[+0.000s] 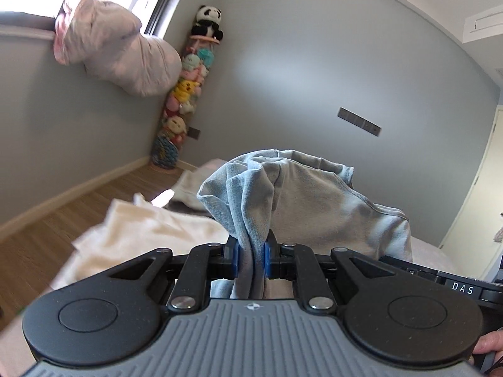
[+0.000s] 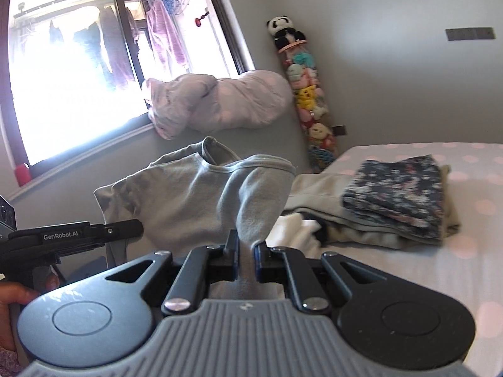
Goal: Fold clothes
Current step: 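Carry the lifted shirt with both grippers over to the white clothes stack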
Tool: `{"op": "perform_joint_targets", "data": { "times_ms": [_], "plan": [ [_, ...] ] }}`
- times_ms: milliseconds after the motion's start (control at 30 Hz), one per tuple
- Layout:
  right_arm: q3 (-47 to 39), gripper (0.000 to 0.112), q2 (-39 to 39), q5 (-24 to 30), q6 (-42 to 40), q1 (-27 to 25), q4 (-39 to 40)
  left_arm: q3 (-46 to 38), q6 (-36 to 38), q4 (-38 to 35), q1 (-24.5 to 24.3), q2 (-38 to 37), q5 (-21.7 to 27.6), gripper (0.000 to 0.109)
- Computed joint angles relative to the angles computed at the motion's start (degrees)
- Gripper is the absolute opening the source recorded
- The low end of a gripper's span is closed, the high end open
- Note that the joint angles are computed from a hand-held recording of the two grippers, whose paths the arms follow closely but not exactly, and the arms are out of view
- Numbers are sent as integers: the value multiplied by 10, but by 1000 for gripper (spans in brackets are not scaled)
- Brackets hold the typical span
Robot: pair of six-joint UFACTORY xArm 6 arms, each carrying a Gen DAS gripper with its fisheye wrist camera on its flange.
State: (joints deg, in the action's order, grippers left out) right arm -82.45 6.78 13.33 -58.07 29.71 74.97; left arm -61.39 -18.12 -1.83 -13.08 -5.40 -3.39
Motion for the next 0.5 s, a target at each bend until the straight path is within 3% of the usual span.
{"op": "perform_joint_targets", "data": {
  "times_ms": [133, 333, 500],
  "plan": [
    [-79, 11, 58, 15, 55, 20, -25, -62, 26, 32, 37, 10, 57, 12],
    [-177, 11, 136, 44, 135, 28, -85, -188, 107, 28, 66, 83, 146, 12],
    [-279, 11, 224, 74, 224, 18, -161, -248, 127, 41, 79, 135, 182, 12]
  ]
}}
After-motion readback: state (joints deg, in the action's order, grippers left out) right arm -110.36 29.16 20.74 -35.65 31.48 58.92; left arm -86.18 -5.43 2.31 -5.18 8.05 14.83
